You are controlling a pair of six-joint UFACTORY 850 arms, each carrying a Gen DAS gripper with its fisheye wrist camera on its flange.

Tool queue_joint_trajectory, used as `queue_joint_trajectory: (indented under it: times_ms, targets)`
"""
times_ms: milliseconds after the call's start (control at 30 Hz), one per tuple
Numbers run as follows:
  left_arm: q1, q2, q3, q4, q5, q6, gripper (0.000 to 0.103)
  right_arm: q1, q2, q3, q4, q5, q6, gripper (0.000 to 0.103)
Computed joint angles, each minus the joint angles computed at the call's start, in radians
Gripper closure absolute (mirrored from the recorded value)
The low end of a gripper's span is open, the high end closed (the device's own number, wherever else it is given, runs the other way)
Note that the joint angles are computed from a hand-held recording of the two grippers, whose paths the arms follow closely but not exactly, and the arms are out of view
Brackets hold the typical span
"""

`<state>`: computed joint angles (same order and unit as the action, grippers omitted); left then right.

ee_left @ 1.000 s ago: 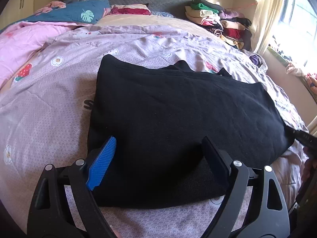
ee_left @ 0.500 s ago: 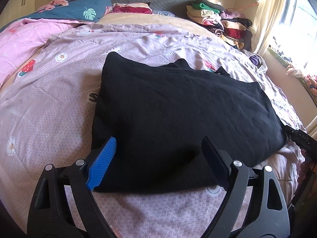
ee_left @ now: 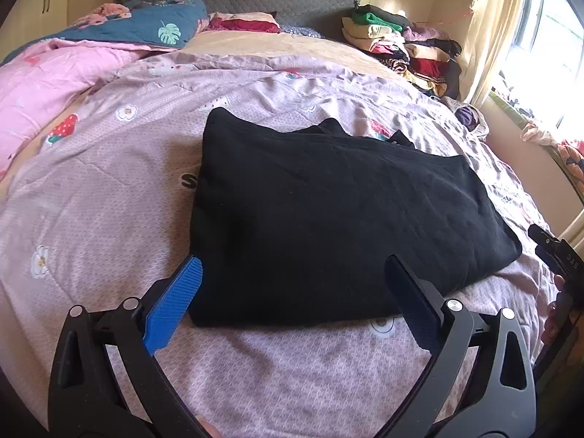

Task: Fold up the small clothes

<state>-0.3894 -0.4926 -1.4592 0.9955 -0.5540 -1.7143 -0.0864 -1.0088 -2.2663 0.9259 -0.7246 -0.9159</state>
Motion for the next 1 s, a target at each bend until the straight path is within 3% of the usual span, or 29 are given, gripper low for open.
queue_joint_trajectory:
  times_ms: [433,700,1000]
  targets:
    - [0.01,0.063,0.098,0.024,-0.017,-0.075,0.01,0.052,0.132,0.203,0.086,-0.052,-0.3,0.007]
    - [0.036,0.117,0.173,0.05,-0.019,-0.155,0.01,0.11,0.175,0.262,0.095,-0.116,-0.354,0.006]
    - [0.062,0.131,0.175,0.073,-0.029,-0.15,0.01,0.19,0.248,0.373,0.095,-0.084,-0.508,0.005]
